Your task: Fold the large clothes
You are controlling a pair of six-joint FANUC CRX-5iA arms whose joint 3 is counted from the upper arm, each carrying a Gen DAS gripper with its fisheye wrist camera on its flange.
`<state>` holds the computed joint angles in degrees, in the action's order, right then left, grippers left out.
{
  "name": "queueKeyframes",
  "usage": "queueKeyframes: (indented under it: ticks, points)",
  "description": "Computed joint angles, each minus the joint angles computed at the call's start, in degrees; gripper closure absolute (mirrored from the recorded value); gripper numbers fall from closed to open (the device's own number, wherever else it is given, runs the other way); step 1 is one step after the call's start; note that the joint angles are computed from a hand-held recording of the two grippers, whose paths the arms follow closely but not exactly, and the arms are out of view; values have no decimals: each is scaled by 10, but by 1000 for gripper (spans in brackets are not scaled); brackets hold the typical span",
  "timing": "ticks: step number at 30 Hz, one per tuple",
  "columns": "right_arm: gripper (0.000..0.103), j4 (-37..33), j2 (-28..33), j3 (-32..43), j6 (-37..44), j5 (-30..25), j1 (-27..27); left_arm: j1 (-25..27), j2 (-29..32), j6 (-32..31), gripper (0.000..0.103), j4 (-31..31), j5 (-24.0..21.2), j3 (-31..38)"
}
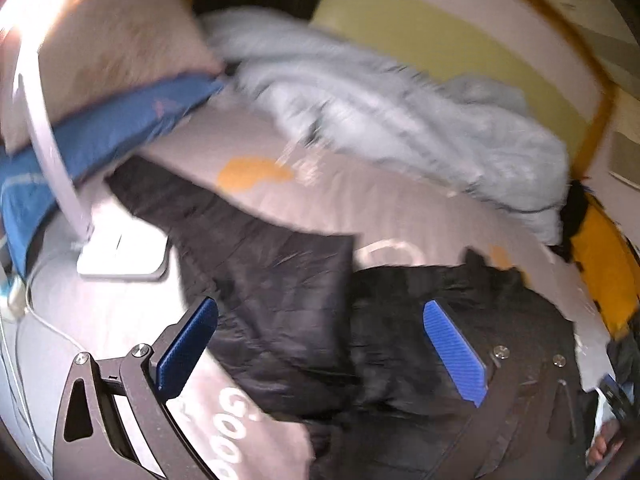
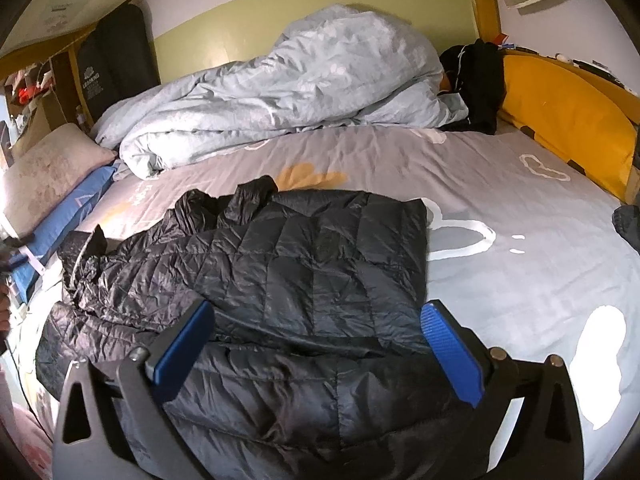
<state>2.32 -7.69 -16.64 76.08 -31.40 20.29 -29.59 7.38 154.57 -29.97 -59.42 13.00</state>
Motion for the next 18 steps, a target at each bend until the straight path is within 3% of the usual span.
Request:
queueKeyframes:
  ticks: [4, 8, 12, 14, 16, 18]
  points:
    - [0, -16, 6, 7, 13, -7, -4, 57, 8, -8, 9, 65, 16, -38]
    - [0, -37, 19, 21, 34, -22, -4, 59, 42, -12, 19, 44, -39, -21]
    - [0, -39, 26, 24, 41, -36, 0, 80, 58, -36, 29, 69, -29, -27]
    - [0, -41, 26, 24, 45, -38, 1, 90, 63, -38, 40, 82, -25, -32]
    - [0, -35, 25, 21, 41, -35, 3, 101, 57, -50, 74, 108, 5, -53]
    - [0, -30, 23, 19, 37, -32, 5, 96, 55, -55, 96, 100, 6, -50]
